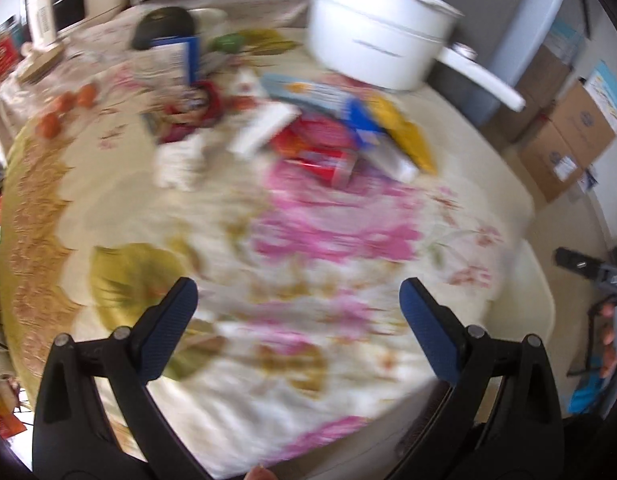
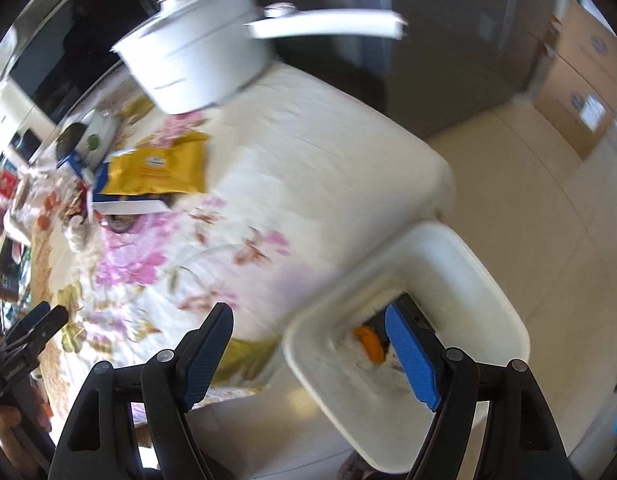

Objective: Collect trash
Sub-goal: 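Move the left tool back to the table and grasp the crumpled tissue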

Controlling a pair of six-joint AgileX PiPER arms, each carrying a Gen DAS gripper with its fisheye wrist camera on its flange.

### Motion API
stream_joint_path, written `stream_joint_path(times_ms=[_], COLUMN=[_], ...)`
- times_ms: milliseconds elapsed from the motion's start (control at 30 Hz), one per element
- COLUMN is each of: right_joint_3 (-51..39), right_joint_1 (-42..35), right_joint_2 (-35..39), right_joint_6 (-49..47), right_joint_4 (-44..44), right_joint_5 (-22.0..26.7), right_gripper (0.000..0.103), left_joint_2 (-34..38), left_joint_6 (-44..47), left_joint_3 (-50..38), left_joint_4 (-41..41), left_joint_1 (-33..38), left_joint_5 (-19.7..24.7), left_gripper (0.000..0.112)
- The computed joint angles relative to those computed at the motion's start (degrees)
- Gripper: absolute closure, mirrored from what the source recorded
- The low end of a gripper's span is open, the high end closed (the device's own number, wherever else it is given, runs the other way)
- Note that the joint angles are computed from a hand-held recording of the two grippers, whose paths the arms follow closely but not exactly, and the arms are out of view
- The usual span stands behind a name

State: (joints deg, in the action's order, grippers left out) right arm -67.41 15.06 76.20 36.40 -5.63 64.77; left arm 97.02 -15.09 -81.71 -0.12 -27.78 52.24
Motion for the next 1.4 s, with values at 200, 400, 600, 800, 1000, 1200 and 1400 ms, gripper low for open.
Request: stream_joint_path(times_ms=[200,400,600,800,1000,1200,1400], right_joint_3=[-6.2,-9.7,-12.8,-12.3,-12.3,-12.0,-9.9], right_joint_1=[1.7,-0.4,0.7,0.6,1.3,1.4,1.7], right_joint_2=[6.5,13.6,16.8,17.8,17.0,15.9,14.3], right_joint_6=[-0.5,-5.4,-4.6,-5.0,-5.1,-5.5,-6.1], right_joint_4=[2.1,9.5,5.8,4.5,2.7,3.7,6.3], right_joint_5=[-5.9,-6.6,-4.9,-4.4,-3.9,-3.8,-4.9], right_gripper=[0.017,0.017,0.017,0.017,0.017,0.017,0.017], left_joint_2=[3.5,7.2,14.7,22.0,20.9,10.4,-4.5], left_joint_6=[4.1,2.3,-0.9,-3.4,0.6,3.0,8.1], left_joint_3=[-2.4,-4.0,-10.4,-17.9,-17.4,-8.6,2.8], left_joint_4=[-2.4,-0.8,4.2,7.2,2.0,0.3,-8.9], left_joint_1=[7.9,11.3,10.8,10.2,11.1,10.7,14.1], left_joint_5=[-0.9,-7.0,-9.5,-6.4,-4.6,-3.4,-3.5], left_gripper=[0.012,0.014,0.023,0.05,0.082,0.083,0.083])
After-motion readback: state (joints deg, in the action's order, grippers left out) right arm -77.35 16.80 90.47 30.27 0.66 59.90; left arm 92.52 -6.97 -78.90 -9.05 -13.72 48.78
